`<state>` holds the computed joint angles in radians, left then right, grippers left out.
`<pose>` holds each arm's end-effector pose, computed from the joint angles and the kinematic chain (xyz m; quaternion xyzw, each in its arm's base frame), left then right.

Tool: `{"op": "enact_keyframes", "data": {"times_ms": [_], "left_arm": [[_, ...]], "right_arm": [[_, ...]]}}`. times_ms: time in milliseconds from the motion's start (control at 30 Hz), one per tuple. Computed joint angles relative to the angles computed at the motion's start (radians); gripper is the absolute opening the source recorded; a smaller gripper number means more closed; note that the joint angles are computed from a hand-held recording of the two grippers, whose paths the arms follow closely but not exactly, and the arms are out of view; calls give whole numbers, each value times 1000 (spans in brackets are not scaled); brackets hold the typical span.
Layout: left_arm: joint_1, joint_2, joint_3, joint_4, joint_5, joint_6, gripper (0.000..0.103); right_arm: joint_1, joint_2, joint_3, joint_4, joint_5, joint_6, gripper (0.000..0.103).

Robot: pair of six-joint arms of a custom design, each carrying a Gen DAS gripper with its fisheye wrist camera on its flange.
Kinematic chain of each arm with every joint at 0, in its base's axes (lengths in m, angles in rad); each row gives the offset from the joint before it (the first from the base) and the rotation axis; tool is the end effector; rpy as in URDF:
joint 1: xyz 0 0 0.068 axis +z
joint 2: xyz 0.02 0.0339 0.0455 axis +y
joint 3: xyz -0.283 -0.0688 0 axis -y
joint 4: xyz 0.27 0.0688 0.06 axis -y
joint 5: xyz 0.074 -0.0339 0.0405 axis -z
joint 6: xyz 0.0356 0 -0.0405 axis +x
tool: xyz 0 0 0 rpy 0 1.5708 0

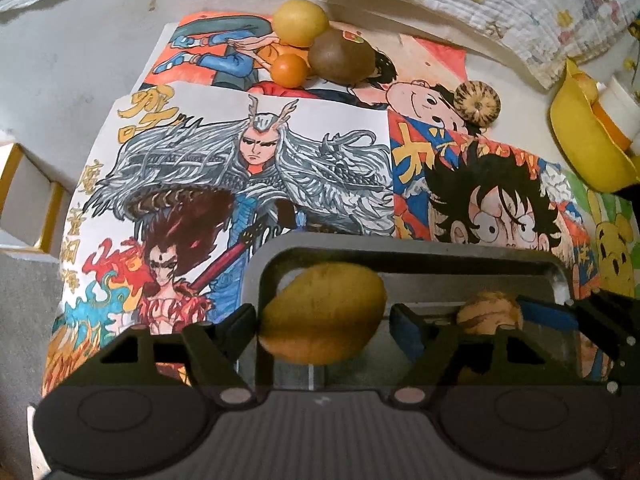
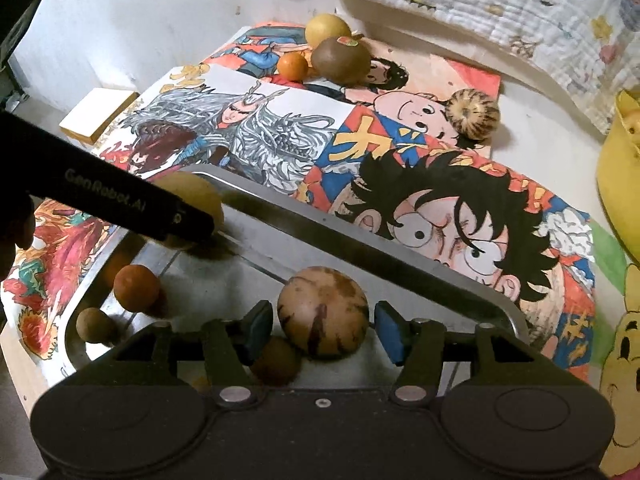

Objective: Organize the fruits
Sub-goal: 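Lower the striped fruit onto the tray and open the right gripper while the left gripper releases the pear-shaped fruit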

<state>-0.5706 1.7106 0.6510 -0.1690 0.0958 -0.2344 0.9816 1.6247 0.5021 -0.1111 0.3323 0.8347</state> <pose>0.2343 -0.1544 0.0845 0.1727 0.9690 -0.1100 0.1380 0.1441 0.1947 0.0772 -0.0437 0.9717 0.0301 0.2303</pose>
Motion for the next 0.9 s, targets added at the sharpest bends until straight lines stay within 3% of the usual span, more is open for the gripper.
{"op": "enact_keyframes", "data": {"times_ms": [333, 633, 733, 900], "left_arm": [[13, -242, -121, -48, 6, 0, 91], [48, -544, -273, -161, -35, 33, 102], [61, -652, -321, -217, -41, 66, 102], [48, -833, -390, -339, -55, 92, 102]], "right_arm": [[171, -139, 18, -207, 138, 219, 78], [376, -138, 110, -412, 250, 453, 96], [435, -112, 142, -462, 252, 545, 102], [522, -60, 184, -526, 213, 704, 102]]}}
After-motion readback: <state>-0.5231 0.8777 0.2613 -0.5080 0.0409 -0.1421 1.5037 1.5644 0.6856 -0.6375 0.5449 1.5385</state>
